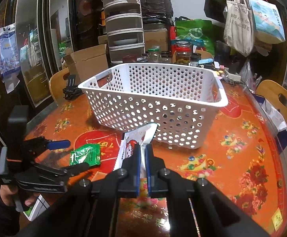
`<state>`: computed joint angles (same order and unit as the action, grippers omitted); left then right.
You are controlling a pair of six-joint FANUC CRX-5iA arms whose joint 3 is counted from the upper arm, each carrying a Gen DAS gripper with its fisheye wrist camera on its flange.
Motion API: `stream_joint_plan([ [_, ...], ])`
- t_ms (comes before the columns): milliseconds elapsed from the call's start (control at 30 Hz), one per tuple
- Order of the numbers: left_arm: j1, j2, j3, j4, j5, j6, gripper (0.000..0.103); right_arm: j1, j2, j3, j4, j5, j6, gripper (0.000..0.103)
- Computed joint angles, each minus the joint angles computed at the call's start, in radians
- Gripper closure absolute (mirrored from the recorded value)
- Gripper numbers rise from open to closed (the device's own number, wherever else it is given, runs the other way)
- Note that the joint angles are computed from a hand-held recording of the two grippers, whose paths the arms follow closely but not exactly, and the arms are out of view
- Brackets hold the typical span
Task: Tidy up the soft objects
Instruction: 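Lift both held packets off the table toward the basket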
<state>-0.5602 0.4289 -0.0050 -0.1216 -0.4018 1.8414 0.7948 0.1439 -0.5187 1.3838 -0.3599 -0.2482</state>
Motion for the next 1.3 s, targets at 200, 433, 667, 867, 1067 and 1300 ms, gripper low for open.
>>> stream_joint_plan([
  [200,-0.009,0.039,0.052,-0.036,-0.048,0.036,0.033,-0.006,-0.006,-0.008,0.015,0.005,-0.015,0.099],
  [433,-0.027,0.04,0.063,-0.091,-0.045,0.07,0.06,-0.007,-0.011,-0.014,0.032,0.005,-0.033,0.099],
  [667,-0.023,0.008,0.013,-0.074,0.014,0.056,0.079,-0.008,-0.017,-0.019,0.046,0.006,-0.047,0.099],
  [867,-0.012,-0.013,-0.015,-0.041,0.032,0.02,0.092,-0.012,-0.022,-0.023,0.069,0.008,-0.067,0.099],
  [1067,-0.017,-0.06,-0.059,-0.064,0.085,0.05,0.093,-0.013,-0.027,-0.027,0.079,0.009,-0.073,0.099],
  [1300,-0.032,-0.125,-0.061,-0.118,0.083,0.094,0.093,-0.016,-0.056,-0.043,0.127,0.0,-0.11,0.099],
])
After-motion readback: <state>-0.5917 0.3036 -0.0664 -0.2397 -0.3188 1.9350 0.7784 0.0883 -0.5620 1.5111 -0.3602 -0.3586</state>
